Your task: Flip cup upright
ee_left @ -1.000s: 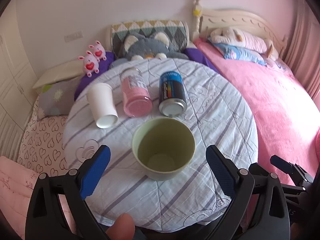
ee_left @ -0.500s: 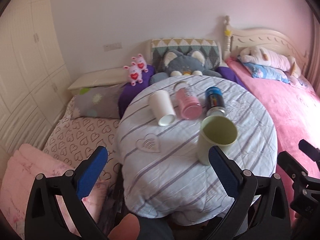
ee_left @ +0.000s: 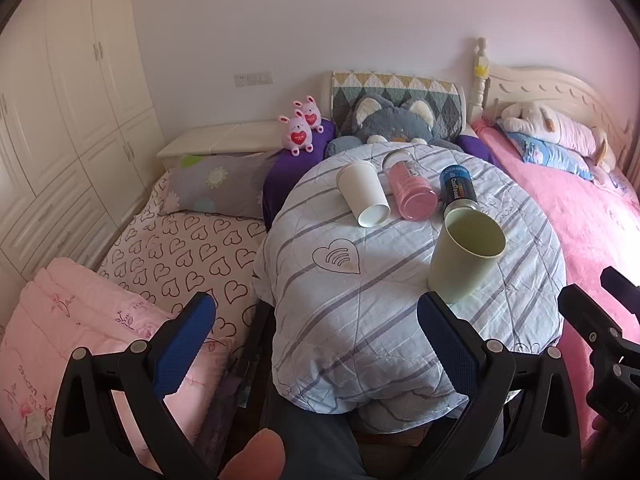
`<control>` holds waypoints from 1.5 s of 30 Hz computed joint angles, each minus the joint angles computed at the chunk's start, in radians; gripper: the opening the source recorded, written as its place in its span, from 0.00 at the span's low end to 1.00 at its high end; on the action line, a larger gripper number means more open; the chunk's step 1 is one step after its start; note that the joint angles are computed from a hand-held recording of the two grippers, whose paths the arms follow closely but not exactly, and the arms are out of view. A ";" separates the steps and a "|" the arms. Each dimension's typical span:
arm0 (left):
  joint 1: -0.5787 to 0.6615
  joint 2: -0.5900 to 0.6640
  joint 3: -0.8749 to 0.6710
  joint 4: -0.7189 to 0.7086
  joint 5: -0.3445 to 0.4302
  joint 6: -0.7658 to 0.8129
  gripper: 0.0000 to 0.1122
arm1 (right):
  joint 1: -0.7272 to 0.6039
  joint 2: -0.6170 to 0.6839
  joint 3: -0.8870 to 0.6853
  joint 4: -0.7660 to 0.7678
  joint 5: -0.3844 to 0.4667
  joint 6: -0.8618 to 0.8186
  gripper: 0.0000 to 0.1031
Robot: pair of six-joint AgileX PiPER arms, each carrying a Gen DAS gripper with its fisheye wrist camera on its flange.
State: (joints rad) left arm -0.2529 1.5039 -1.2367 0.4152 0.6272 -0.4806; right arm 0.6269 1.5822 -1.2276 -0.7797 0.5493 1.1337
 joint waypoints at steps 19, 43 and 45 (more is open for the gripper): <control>-0.005 -0.013 0.014 -0.016 -0.004 0.008 0.91 | 0.014 -0.016 0.008 -0.022 0.020 0.026 0.89; -0.008 -0.015 0.015 -0.011 -0.004 0.004 0.91 | 0.015 -0.023 0.012 -0.043 0.027 0.049 0.89; -0.009 -0.015 0.016 -0.008 -0.003 0.001 0.91 | 0.013 -0.024 0.013 -0.037 0.025 0.044 0.89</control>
